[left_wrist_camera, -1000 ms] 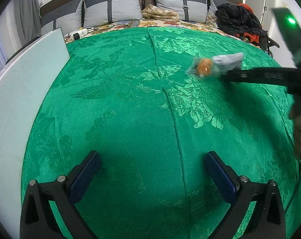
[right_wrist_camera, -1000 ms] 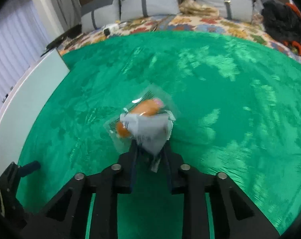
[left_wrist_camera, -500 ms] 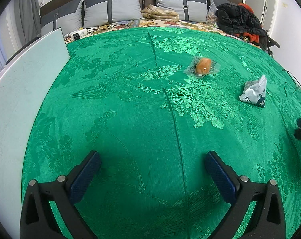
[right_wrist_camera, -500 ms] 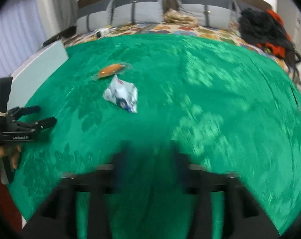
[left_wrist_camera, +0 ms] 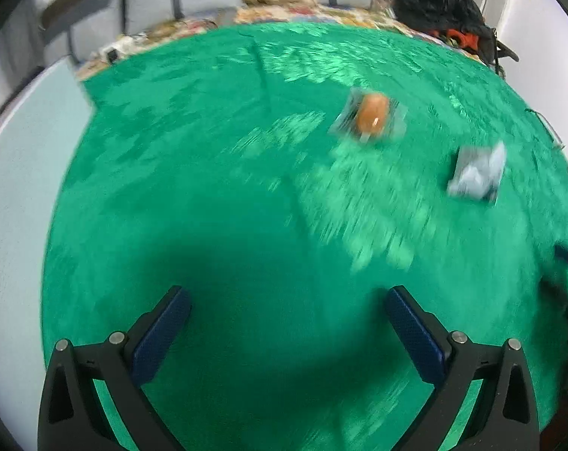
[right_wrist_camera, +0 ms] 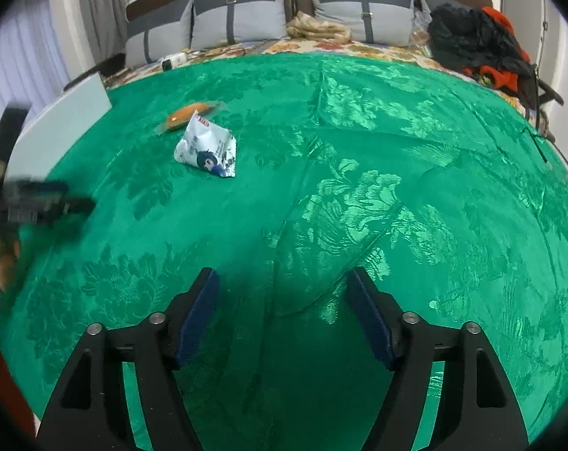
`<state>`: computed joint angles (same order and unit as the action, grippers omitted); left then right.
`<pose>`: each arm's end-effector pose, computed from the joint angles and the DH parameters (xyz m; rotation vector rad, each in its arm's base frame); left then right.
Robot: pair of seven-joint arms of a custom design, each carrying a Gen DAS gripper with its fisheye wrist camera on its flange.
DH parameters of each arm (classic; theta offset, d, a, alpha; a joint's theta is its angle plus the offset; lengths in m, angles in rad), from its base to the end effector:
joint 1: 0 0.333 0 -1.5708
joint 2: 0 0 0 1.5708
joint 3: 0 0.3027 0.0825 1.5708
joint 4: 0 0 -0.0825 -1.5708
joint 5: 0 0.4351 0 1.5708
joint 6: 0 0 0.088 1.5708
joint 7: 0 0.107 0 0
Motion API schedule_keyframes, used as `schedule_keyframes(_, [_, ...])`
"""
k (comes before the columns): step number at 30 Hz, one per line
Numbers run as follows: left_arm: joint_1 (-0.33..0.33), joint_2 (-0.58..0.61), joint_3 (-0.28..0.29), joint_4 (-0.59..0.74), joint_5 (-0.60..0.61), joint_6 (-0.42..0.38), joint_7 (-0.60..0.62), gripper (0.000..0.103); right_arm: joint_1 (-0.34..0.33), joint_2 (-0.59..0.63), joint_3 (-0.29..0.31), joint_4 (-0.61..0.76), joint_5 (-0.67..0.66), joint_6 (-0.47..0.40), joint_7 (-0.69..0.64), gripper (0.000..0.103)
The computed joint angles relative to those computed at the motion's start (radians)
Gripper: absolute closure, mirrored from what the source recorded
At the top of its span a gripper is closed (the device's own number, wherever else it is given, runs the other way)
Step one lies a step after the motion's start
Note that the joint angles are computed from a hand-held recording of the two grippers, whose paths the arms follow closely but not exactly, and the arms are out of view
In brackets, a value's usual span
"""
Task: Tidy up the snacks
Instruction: 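Grasp the orange bun with the left tool while the right tool grasps the white packet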
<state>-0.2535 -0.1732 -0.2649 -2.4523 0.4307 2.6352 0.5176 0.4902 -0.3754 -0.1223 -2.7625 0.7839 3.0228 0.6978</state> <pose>0.4572 -0.2714 0.3500 -2.1470 1.7769 -0.4756 0.4308 0.1135 0.3321 -2.1430 1.2966 -0.3932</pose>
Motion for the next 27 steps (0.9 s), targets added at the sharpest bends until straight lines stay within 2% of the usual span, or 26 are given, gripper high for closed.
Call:
schedule_keyframes(3, [0.013, 0.089, 0.024, 0.125, -0.001, 0.036, 0.092, 0.005, -0.058, 0.006, 0.073, -0.013, -0.082, 0.02, 0.067, 0.023])
schedule_keyframes(5, [0.018, 0.17, 0.031, 0.233, 0.004, 0.019, 0.154, 0.005, -0.042, 0.004, 0.052, -0.015, -0.095, 0.019, 0.069, 0.022])
schedule_keyframes(7, [0.015, 0.269, 0.036, 0.359, -0.002, -0.04, 0.211, 0.008, -0.02, 0.001, 0.026, -0.014, -0.089, 0.015, 0.061, 0.022])
schedule_keyframes(9, [0.012, 0.36, 0.038, 0.467, -0.035, -0.103, 0.282, 0.021, -0.014, 0.0, 0.017, -0.014, -0.088, 0.013, 0.057, 0.022])
schedule_keyframes(11, [0.009, 0.44, 0.035, 0.554, -0.092, -0.162, 0.373, 0.039, -0.011, 0.0, 0.015, -0.014, -0.089, 0.013, 0.057, 0.022])
schedule_keyframes(12, [-0.001, 0.441, 0.044, 0.552, -0.056, -0.139, 0.364, 0.053, -0.01, 0.0, 0.013, -0.014, -0.088, 0.013, 0.058, 0.021])
schedule_keyframes(13, [-0.002, 0.445, 0.045, 0.553, -0.058, -0.123, 0.384, 0.053, -0.007, -0.001, 0.011, -0.014, -0.086, 0.012, 0.057, 0.021])
schedule_keyframes(15, [-0.007, 0.441, 0.048, 0.54, -0.055, -0.092, 0.409, 0.062, 0.007, -0.004, -0.005, -0.013, -0.072, 0.007, 0.042, 0.021])
schedule_keyframes(17, [-0.018, 0.422, 0.057, 0.512, -0.027, -0.072, 0.402, 0.064, 0.02, -0.007, -0.021, -0.01, -0.052, 0.0, 0.024, 0.021])
schedule_keyframes(19, [-0.015, 0.382, 0.059, 0.456, -0.037, -0.029, 0.374, 0.065, 0.06, -0.017, -0.074, -0.003, 0.011, -0.018, -0.031, 0.021])
schedule_keyframes(20, [-0.015, 0.358, 0.062, 0.418, -0.034, 0.006, 0.344, 0.065, 0.104, -0.027, -0.135, 0.009, 0.086, -0.049, -0.094, 0.021])
schedule_keyframes(22, [-0.003, 0.299, 0.061, 0.326, -0.056, 0.086, 0.297, 0.065, 0.139, -0.029, -0.227, 0.064, 0.236, -0.177, -0.167, 0.021])
schedule_keyframes(24, [0.007, 0.226, 0.062, 0.22, -0.062, 0.177, 0.248, 0.065, 0.135, 0.003, -0.234, 0.118, 0.271, -0.244, -0.164, 0.021])
schedule_keyframes(25, [0.011, 0.187, 0.064, 0.17, -0.042, 0.217, 0.204, 0.065, 0.134, 0.043, -0.225, 0.17, 0.269, -0.285, -0.166, 0.021])
schedule_keyframes(27, [0.02, 0.119, 0.058, 0.09, -0.05, 0.275, 0.156, 0.065, 0.128, 0.116, -0.183, 0.247, 0.243, -0.308, -0.168, 0.021])
